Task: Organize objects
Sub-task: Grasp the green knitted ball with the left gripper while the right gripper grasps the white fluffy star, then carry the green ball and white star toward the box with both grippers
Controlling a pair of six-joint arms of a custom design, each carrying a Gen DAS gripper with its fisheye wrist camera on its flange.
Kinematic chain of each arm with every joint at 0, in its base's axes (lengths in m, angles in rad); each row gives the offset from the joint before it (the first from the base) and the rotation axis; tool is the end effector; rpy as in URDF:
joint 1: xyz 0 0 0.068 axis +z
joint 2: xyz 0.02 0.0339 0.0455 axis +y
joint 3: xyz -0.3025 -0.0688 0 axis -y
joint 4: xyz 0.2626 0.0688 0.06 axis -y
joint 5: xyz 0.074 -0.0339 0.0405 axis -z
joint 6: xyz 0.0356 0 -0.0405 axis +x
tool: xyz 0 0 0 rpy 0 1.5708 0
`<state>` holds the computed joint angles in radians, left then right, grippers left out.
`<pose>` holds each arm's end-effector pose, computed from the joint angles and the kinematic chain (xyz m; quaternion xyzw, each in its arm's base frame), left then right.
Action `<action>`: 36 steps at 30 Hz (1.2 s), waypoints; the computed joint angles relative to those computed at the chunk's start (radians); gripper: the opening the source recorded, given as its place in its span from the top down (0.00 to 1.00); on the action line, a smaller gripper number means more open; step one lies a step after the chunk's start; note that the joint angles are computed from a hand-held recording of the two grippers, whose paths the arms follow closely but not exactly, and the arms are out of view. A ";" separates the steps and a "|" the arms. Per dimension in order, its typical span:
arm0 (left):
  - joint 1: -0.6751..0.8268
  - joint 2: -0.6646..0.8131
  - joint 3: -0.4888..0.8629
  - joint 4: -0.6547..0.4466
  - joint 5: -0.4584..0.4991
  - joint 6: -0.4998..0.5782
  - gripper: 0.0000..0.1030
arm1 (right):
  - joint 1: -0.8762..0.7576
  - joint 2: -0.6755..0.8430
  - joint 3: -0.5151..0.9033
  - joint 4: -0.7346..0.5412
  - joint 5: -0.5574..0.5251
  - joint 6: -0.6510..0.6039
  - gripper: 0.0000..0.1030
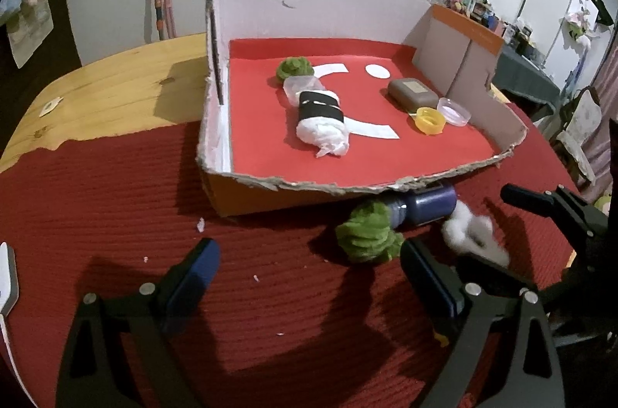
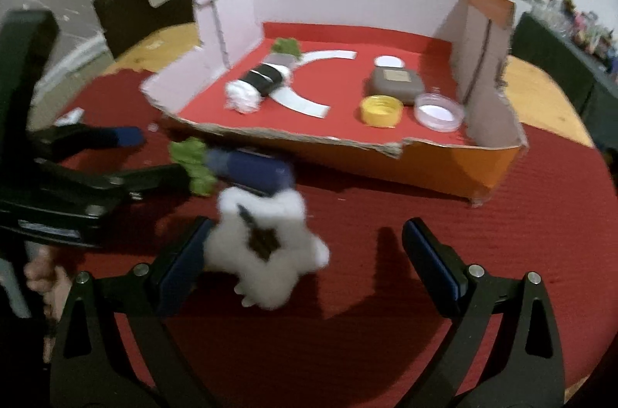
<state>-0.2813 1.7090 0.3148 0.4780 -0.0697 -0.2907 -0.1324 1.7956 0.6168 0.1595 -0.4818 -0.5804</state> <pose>0.2251 -0.0625 0.0783 -0.0156 0.9463 -0.0590 0.3175 0.2981 -0.0231 0.0987 -0.2709 0.8967 0.1229 0.3279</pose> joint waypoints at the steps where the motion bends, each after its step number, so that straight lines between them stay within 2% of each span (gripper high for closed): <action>1: -0.004 0.009 0.005 0.001 0.003 -0.001 0.07 | -0.006 0.001 0.000 0.011 0.014 0.007 0.04; 4: -0.024 0.041 0.025 0.008 0.012 -0.004 0.09 | -0.028 0.012 0.007 0.030 0.034 0.010 0.04; 7: -0.038 0.062 0.037 0.019 0.014 0.000 0.10 | -0.031 0.020 0.017 0.005 0.018 -0.014 0.11; 10: -0.041 0.070 0.046 0.019 0.014 0.004 0.14 | -0.012 0.028 0.017 0.006 0.018 -0.023 0.25; 12: -0.036 0.074 0.050 0.021 0.015 0.004 0.18 | 0.003 0.040 0.022 0.004 0.025 -0.022 0.41; 13: -0.035 0.075 0.051 0.021 0.015 0.004 0.20 | 0.007 0.040 0.017 0.017 0.028 -0.021 0.41; 15: -0.037 0.076 0.055 0.021 0.016 0.007 0.28 | 0.010 0.035 0.015 0.016 0.022 -0.023 0.46; 16: -0.039 0.076 0.056 0.022 0.016 0.007 0.30 | 0.008 0.034 0.016 0.013 0.018 -0.023 0.51; 18: -0.041 0.072 0.053 0.025 0.028 0.007 0.43 | 0.002 0.034 0.024 -0.004 0.008 -0.023 0.53; 19: -0.041 0.071 0.052 0.028 0.039 0.009 0.47 | 0.000 0.035 0.026 -0.007 0.005 -0.022 0.53; 21: -0.035 0.066 0.046 0.037 0.076 0.011 0.63 | -0.009 0.032 0.029 -0.019 -0.007 -0.021 0.54; 25: -0.050 0.060 0.043 0.034 0.063 0.006 0.64 | -0.018 0.023 0.033 -0.046 -0.028 -0.023 0.58; 26: -0.052 0.056 0.040 0.033 0.062 0.005 0.64 | -0.020 0.021 0.035 -0.054 -0.035 -0.023 0.64; 36: -0.055 0.017 0.009 0.031 0.062 -0.009 0.65 | -0.048 -0.022 0.024 -0.103 -0.100 -0.033 0.64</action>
